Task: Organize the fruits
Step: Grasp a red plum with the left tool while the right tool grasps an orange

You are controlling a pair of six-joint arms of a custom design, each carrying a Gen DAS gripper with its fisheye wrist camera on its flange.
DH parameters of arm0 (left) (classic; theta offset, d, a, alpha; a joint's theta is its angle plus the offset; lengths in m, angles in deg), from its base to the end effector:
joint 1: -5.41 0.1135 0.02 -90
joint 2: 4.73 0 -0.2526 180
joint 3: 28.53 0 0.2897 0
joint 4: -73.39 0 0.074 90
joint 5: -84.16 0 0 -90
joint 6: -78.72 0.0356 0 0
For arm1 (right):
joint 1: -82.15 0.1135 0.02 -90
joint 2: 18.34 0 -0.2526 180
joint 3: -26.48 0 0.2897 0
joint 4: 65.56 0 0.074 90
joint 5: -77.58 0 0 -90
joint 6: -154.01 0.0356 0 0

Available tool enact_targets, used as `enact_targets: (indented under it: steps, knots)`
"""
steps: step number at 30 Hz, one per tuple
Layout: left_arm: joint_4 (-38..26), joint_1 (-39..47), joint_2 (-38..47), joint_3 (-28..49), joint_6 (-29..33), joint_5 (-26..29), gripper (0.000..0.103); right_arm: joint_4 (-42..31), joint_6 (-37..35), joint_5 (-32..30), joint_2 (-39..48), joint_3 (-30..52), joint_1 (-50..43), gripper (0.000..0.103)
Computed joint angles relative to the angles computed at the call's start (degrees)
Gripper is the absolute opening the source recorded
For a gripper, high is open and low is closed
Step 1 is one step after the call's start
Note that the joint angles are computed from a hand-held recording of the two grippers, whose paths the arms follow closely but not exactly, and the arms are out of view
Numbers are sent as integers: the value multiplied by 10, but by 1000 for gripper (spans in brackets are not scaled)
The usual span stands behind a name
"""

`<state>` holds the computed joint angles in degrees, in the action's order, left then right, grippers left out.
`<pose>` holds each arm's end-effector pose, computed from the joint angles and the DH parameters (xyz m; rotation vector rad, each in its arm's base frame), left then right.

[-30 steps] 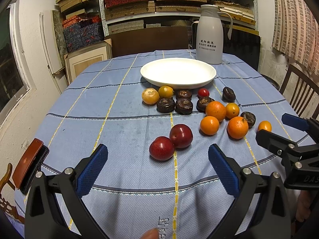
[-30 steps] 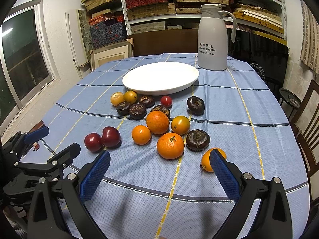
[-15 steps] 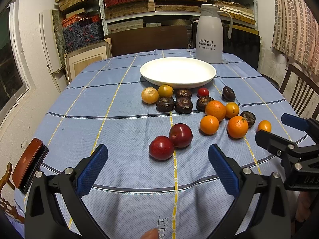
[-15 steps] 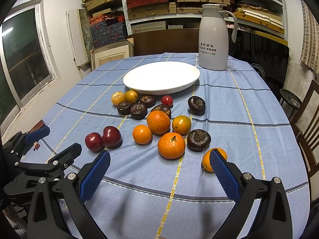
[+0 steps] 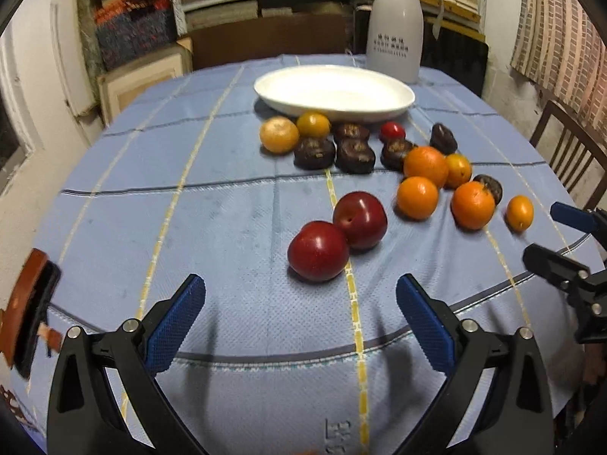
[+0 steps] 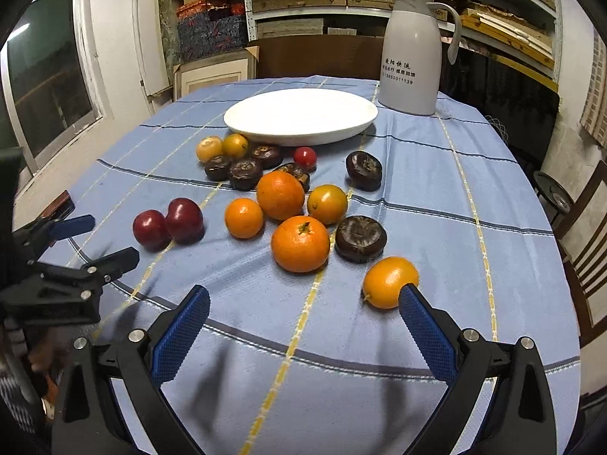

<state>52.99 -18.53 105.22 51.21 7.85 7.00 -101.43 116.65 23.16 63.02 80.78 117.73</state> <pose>0.3857 -0.1799 0.1212 0.9898 2.2399 -0.3118 0.2454 0.1501 0.1398 0.5345 2.3252 -0.1495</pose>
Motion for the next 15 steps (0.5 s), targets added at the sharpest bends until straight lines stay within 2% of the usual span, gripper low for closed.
enact_targets:
  steps: [6, 8, 12, 15]
  knots:
    - [-57, -8, 74, 99, 2, -8, 99, 54, -42, -33, -21, -34, -33, 100]
    - [-107, -7, 113, 157, 16, 2, 99, 70, -49, -36, -34, -50, -42, 100]
    - [-166, -6, 164, 230, 24, 13, 99, 78, -58, -50, -53, -67, -62, 94]
    - [-175, -10, 177, 249, 27, 7, 99, 90, -71, -65, -55, -75, -77, 85]
